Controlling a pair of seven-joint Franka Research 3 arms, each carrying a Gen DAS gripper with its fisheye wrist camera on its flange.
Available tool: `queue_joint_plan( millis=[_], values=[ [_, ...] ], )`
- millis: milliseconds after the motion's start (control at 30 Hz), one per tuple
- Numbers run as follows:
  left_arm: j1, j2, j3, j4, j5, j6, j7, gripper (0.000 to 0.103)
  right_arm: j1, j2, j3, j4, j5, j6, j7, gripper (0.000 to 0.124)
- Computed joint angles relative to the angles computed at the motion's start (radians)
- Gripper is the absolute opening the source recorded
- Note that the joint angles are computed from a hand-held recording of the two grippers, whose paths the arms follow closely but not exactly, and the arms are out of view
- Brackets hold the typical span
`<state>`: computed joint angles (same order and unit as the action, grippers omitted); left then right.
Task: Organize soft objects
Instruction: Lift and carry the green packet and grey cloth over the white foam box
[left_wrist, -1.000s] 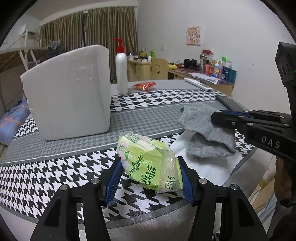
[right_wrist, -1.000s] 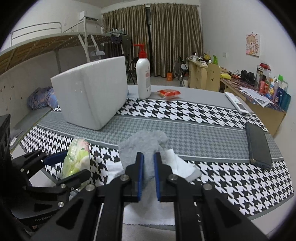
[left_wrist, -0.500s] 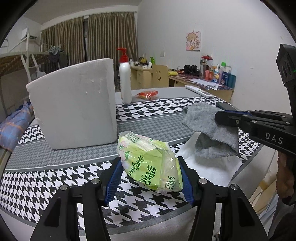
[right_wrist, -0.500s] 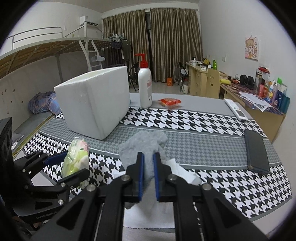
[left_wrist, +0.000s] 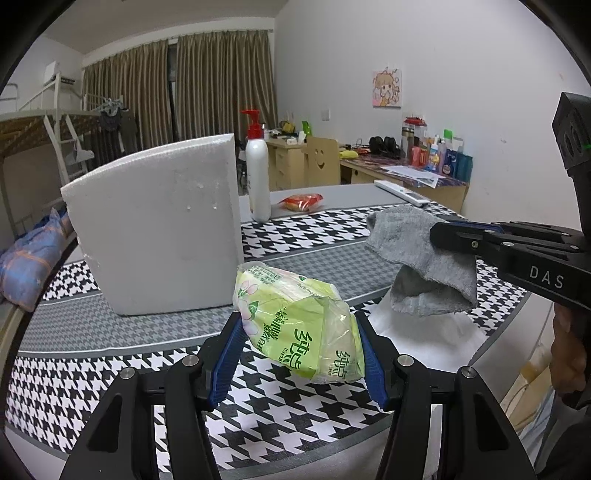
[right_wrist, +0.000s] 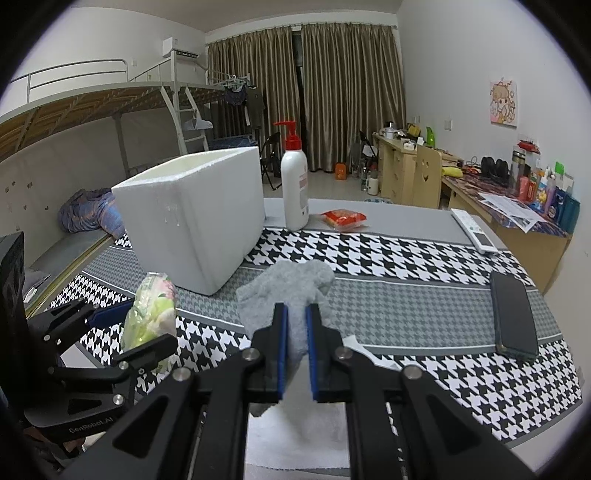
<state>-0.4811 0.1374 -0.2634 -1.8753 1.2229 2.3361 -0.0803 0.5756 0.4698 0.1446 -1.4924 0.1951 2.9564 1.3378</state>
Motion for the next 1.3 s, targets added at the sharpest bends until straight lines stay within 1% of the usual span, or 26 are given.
queue_joint_plan(
  millis=[367,533,633,733,1000,1300],
  values=[
    [0.008,-0.015,0.0,-0.005,0.018,-0.005,-0.013,0.06,0.013,0.007,-0.014,0.02,-0.008,0.006,0.023,0.013],
    [0.019,-0.024,0.001,-0.01,0.019,0.012,-0.007,0.06,0.024,0.012,-0.028,0.031,-0.02,0.006,0.048,0.013],
    [0.022,-0.026,0.0,-0.009,0.026,0.01,-0.006,0.06,0.022,0.015,-0.025,0.038,-0.022,0.005,0.056,0.013],
    [0.025,-0.029,-0.001,-0.007,0.028,0.01,0.005,0.06,0.01,0.013,-0.007,0.039,-0.011,0.009,0.043,0.013],
    [0.033,-0.042,-0.002,-0.005,0.043,0.008,0.011,0.06,0.029,0.028,-0.026,0.067,-0.027,0.011,0.061,0.013],
    [0.042,-0.061,-0.006,0.002,0.084,-0.015,0.004,0.06,0.047,0.056,-0.045,0.12,-0.056,0.009,0.08,0.013]
  ],
)
